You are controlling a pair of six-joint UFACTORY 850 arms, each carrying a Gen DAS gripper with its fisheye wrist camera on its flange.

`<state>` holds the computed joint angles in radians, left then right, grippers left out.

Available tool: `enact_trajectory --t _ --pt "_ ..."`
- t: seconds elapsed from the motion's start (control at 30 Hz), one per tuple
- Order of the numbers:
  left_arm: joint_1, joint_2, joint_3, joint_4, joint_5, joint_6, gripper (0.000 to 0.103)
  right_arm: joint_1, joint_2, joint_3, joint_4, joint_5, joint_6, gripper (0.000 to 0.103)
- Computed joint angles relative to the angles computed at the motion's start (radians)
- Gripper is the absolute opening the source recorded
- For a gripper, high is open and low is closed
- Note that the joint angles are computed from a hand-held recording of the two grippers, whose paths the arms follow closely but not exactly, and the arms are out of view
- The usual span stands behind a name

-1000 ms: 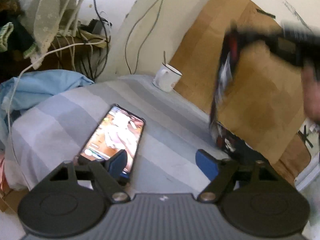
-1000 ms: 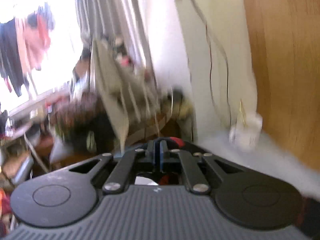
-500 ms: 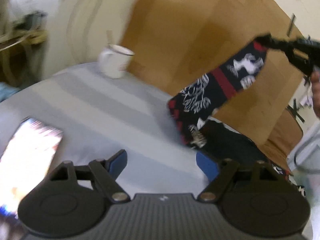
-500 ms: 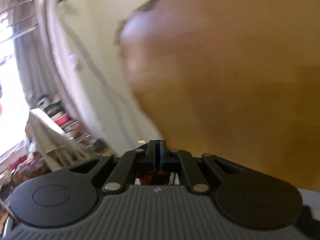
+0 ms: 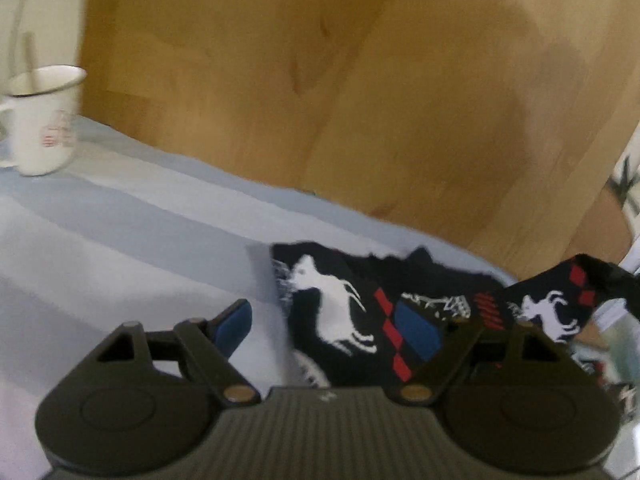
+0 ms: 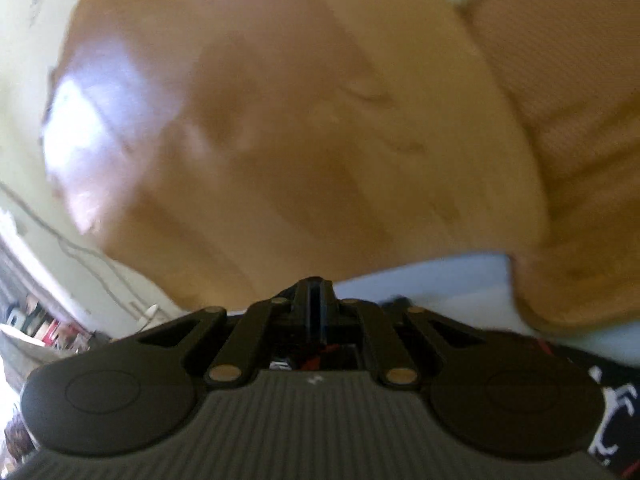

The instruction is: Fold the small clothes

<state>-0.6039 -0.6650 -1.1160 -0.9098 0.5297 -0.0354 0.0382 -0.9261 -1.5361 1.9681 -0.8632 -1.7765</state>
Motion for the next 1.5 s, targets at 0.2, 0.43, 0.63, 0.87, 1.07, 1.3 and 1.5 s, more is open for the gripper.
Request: enact_trajectory --t 0.2,0.43,0.63,0.87,1.07,1.3,1.5 --pt "-0.014 -0.12 -0.144 -0.218 -0.002 0.284 0.079 -0.033 -0.017 0.03 0.039 -0.005 -0.033 0.007" --pt "-0.034 -0.168 -0.198 -0.323 0.056 0.459 0.078 -0.04 -0.035 0.051 0.058 0.069 -0.015 0.007" --pt "-0.037 -0.163 -0.188 -0.323 0.073 0.443 0.08 -0.001 0.019 0.124 0.414 0.334 -0.336 0.026" --pt "-0.058 -0.131 -0.122 -0.255 0.207 0.279 0.08 -0.041 0.139 0.28 0.45 0.228 -0.378 0.028" --pt "-0.102 -0.145 -0.152 -0.192 0.264 0.344 0.08 -0.003 0.103 0.216 0.337 0.259 -0.267 0.047" --pt "-0.11 -0.204 -0.257 -0.393 0.228 0.67 0.08 0.057 0.072 0.184 0.515 0.347 -0.431 0.008" --pt "-0.069 -0.194 -0.246 -0.385 0.12 0.618 0.081 0.037 0.072 0.194 0.495 0.367 -0.372 0.012"
